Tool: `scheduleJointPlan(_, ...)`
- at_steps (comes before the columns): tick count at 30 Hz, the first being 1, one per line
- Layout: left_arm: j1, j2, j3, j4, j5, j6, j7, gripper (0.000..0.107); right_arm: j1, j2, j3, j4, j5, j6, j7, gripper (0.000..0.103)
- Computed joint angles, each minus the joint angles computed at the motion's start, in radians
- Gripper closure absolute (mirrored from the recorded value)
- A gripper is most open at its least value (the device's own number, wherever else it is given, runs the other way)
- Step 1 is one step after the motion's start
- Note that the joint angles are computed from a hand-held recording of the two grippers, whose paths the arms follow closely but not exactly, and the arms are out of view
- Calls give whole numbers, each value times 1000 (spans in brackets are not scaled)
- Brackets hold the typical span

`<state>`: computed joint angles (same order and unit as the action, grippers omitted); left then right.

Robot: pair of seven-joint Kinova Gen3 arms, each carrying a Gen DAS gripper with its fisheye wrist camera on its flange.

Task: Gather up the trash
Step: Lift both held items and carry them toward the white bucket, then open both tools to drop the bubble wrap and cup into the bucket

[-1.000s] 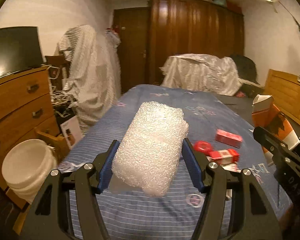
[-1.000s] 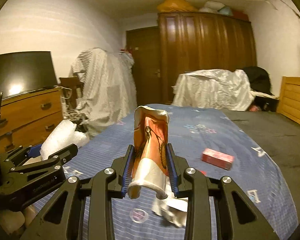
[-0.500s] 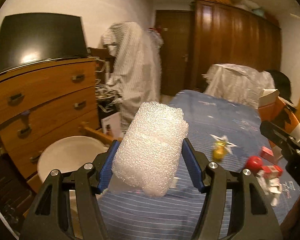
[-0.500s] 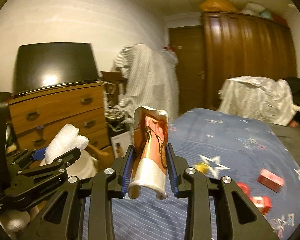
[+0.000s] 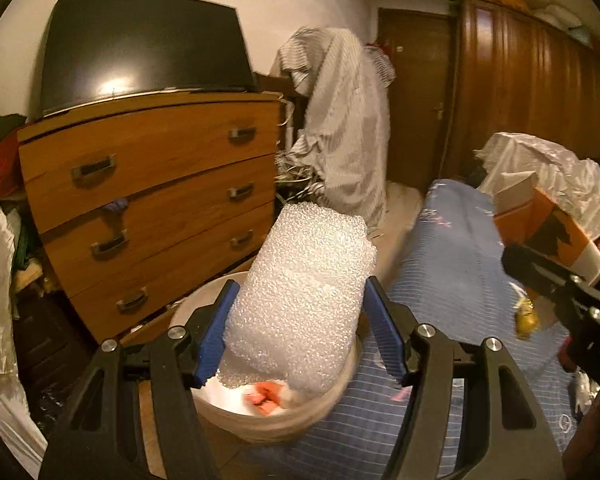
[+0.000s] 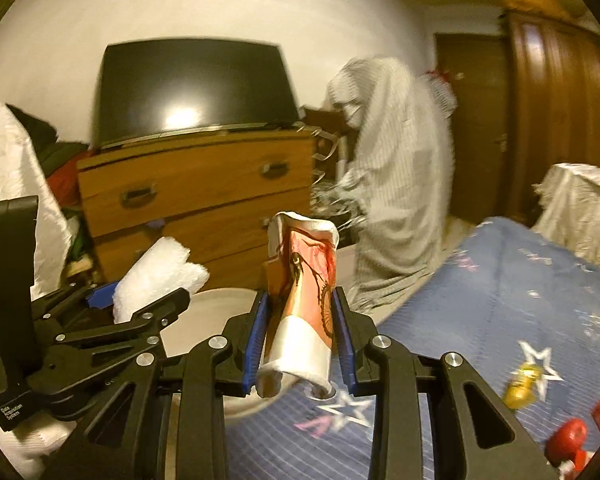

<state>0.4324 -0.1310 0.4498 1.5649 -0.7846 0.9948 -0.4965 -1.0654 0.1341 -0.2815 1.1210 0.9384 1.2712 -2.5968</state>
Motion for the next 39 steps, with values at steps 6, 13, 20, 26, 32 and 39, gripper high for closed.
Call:
scheduleJointPlan(6,-50,17,-110,-12,141,-35,-169,47,236,179,-138,-244,-244,-6,239,70)
scheduleJointPlan(13,-118,66,-225,-17,359,-76,-386,47,312,411,-97,-568,-524,114,490,68)
scheduleJointPlan(20,-163,116,-280,-6,472,-99,-514,47,288,602,109,-858,-784,283,600,66)
scheduleJointPlan(26,-188,138,-305,5,510,-119,-553,47,309,555,163,-708,-858,198,593,65)
scheduleJointPlan(32,-191,153,-312,5,518,-129,-562,47,308,534,207,-647,-904,153,605,63)
scheduleJointPlan(39,-186,166,-315,-4,509,-125,-562,44,318,517,207,-602,-924,111,609,52)
